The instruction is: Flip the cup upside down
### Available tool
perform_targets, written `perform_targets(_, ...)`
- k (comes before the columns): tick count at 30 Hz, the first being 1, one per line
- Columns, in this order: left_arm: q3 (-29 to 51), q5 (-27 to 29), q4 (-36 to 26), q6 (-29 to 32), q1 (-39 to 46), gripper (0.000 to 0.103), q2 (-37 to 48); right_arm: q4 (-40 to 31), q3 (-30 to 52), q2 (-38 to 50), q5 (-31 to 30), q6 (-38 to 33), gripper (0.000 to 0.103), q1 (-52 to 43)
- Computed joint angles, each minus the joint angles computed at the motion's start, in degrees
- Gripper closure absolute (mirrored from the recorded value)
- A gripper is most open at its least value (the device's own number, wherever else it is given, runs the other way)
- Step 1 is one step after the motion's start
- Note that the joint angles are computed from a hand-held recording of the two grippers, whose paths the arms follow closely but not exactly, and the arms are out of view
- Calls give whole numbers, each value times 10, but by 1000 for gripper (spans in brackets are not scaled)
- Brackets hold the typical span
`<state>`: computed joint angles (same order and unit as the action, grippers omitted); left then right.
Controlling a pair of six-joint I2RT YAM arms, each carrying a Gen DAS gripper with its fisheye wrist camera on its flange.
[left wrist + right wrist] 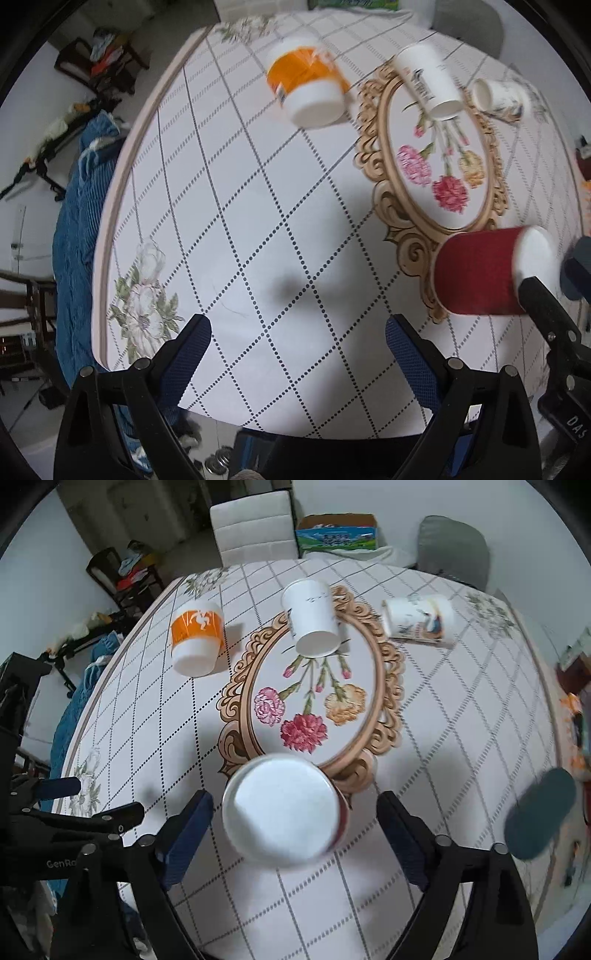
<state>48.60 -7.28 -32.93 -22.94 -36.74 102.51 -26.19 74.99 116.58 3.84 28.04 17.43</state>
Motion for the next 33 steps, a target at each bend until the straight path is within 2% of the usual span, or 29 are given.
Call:
perform_targets(7,-14,-21,-37,-13,-24,6,-115,-78,-68,-132,92,66,4,25)
perform_targets(10,-11,-38,-60,-26,-38,2,-160,-118,-75,-168,133,78,3,37)
perform_targets(18,-6,-79,-123,-72,-97,2,-256,-191,-86,-260,170,99,3,61)
perform_targets(21,0,-96,-159,-105,-130,2,-293,-219,-88,-302,177,107,3,73)
perform_targets(26,27,-138,-247,-179,-209,2,-361,-304,-69,-377,214,135,3,122)
perform_targets(29,55,-170,-316,-243,-276,2,-399,-364,-47,-415,236,167,3,159)
perform_targets(33,106,-223,-427,-357,-395,2,-425,-480,8,-450,285,253,3,248)
